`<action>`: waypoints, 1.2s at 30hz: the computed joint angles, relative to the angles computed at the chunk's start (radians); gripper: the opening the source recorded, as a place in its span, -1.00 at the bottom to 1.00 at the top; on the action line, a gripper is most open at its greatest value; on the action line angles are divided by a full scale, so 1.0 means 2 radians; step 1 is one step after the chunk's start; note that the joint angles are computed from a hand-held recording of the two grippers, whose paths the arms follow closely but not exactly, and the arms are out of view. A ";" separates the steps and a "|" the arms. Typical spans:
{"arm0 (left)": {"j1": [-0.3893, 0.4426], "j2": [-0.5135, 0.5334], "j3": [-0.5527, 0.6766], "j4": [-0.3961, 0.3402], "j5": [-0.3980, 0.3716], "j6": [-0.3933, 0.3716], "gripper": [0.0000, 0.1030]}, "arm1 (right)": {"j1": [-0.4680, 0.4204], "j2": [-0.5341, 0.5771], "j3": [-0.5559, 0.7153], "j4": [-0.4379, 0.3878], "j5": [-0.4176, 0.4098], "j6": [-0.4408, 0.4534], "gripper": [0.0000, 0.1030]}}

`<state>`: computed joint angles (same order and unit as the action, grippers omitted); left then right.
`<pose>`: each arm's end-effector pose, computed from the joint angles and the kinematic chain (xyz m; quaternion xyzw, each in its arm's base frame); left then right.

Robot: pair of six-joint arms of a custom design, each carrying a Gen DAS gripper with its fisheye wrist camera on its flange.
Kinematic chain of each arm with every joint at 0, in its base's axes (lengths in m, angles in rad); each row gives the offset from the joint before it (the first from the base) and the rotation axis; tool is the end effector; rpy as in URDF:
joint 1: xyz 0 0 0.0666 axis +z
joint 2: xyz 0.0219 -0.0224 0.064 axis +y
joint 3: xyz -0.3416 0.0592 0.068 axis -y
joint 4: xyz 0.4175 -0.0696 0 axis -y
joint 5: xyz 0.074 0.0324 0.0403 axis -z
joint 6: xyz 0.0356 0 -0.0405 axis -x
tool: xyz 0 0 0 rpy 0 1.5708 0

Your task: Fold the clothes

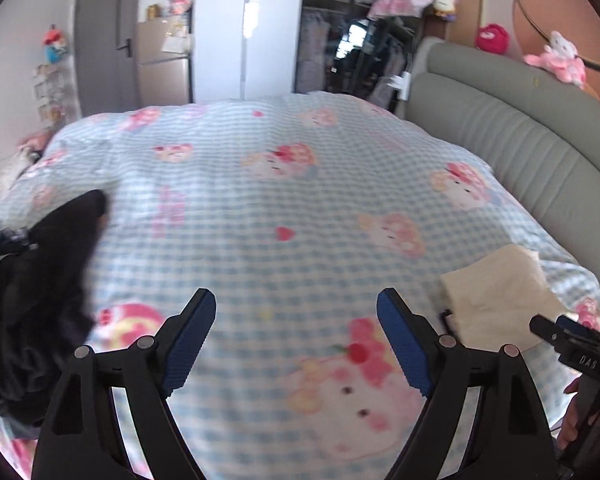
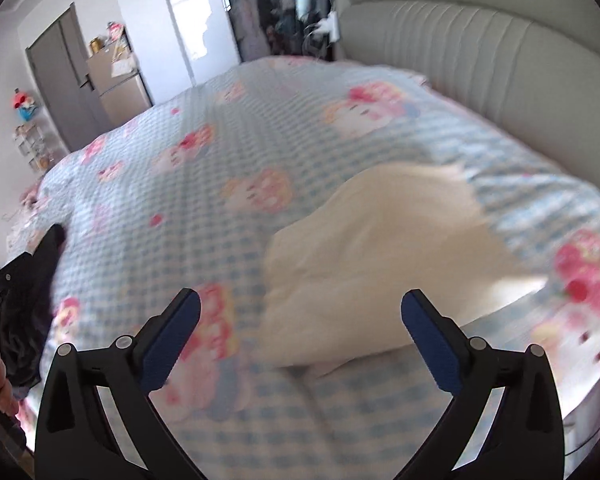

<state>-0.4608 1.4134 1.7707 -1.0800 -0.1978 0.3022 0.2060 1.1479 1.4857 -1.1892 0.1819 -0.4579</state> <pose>0.4581 -0.2201 0.5525 0.0313 0.9073 -0.0689 0.4135 0.4020 0.0770 0.5262 0.1488 0.9207 0.0339 0.3591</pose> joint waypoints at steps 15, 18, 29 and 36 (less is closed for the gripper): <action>0.032 -0.235 -0.187 -0.057 -0.027 0.013 0.71 | 0.220 -0.036 -0.011 -0.020 0.086 -0.043 0.98; -0.006 -0.284 -0.218 -0.075 -0.056 0.034 0.74 | 0.269 -0.069 -0.030 -0.040 0.118 -0.074 0.98; -0.132 -0.370 -0.297 -0.123 -0.105 0.146 0.77 | 0.390 -0.159 -0.109 -0.128 0.208 -0.225 0.98; -0.158 -0.379 -0.308 -0.123 -0.121 0.152 0.77 | 0.397 -0.178 -0.124 -0.138 0.217 -0.232 0.98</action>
